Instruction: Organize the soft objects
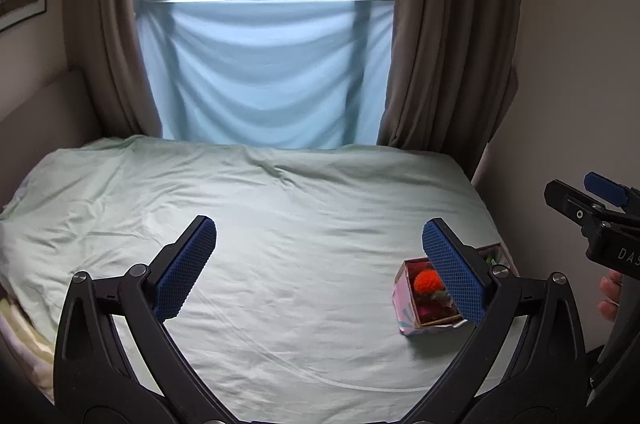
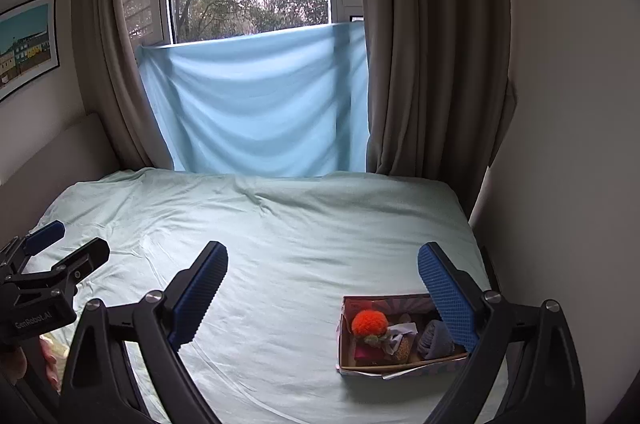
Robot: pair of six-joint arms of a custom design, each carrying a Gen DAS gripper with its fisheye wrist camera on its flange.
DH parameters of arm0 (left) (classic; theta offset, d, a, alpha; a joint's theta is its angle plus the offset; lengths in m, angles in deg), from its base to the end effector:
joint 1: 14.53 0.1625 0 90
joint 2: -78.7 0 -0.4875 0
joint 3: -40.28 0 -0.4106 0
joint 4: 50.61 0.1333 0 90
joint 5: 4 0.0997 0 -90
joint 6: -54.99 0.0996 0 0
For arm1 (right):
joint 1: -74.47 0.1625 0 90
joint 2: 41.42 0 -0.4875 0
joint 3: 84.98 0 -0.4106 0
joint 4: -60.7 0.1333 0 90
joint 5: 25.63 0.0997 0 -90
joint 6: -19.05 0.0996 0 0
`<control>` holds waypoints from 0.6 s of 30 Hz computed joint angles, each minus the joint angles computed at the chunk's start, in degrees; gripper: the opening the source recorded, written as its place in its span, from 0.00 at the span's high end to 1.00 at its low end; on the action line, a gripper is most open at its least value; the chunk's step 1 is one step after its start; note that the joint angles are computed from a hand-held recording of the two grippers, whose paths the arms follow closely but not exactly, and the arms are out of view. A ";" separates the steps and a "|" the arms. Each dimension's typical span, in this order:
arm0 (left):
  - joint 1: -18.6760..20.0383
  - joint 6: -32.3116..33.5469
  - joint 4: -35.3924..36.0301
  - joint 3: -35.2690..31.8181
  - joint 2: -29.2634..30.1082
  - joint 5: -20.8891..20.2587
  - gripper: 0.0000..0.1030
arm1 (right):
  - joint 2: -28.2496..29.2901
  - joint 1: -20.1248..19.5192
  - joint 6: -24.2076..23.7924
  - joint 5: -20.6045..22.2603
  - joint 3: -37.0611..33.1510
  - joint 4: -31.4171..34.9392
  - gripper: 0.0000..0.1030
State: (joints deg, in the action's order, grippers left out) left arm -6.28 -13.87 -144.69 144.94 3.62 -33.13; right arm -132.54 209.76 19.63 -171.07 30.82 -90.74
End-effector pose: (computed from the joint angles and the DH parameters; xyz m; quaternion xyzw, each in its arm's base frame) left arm -0.5144 -0.2972 0.3442 0.2055 0.8231 -0.4296 0.3094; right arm 0.3752 -0.2993 0.4929 0.1839 -0.8327 0.4291 0.2978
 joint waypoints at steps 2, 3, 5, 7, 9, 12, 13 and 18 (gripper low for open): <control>0.05 0.49 -0.47 -0.01 0.00 0.21 0.00 | 0.05 0.20 -0.08 -0.20 -0.08 -0.08 0.08; 0.02 0.57 -0.51 0.02 0.02 0.39 0.00 | 0.09 0.29 -0.05 -0.30 -0.10 -0.19 0.08; 0.00 0.85 -0.65 -0.07 0.17 0.73 0.00 | 0.16 0.34 -0.03 -0.37 -0.17 -0.35 0.08; -0.04 1.06 -0.81 -0.12 0.24 1.00 0.00 | 0.24 0.40 -0.14 -0.37 -0.24 -0.60 0.08; 0.01 1.07 -0.60 -0.26 0.45 1.24 0.00 | 0.33 0.40 -0.34 -0.35 -0.30 -0.77 0.08; 0.12 1.28 -0.64 -0.47 0.65 1.52 0.00 | 0.37 0.28 -0.92 -0.07 -0.23 -1.38 0.08; 0.10 1.46 -0.83 -0.49 0.70 1.65 0.00 | 0.41 0.15 -1.12 -0.01 -0.17 -1.67 0.08; -0.01 1.98 -1.01 -0.68 0.95 2.33 0.00 | 0.28 -0.09 -1.64 0.21 0.07 -2.61 0.08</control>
State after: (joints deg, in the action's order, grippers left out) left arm -6.28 -11.89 -145.70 144.25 4.57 -30.80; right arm -132.27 209.68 17.99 -170.86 30.89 -93.36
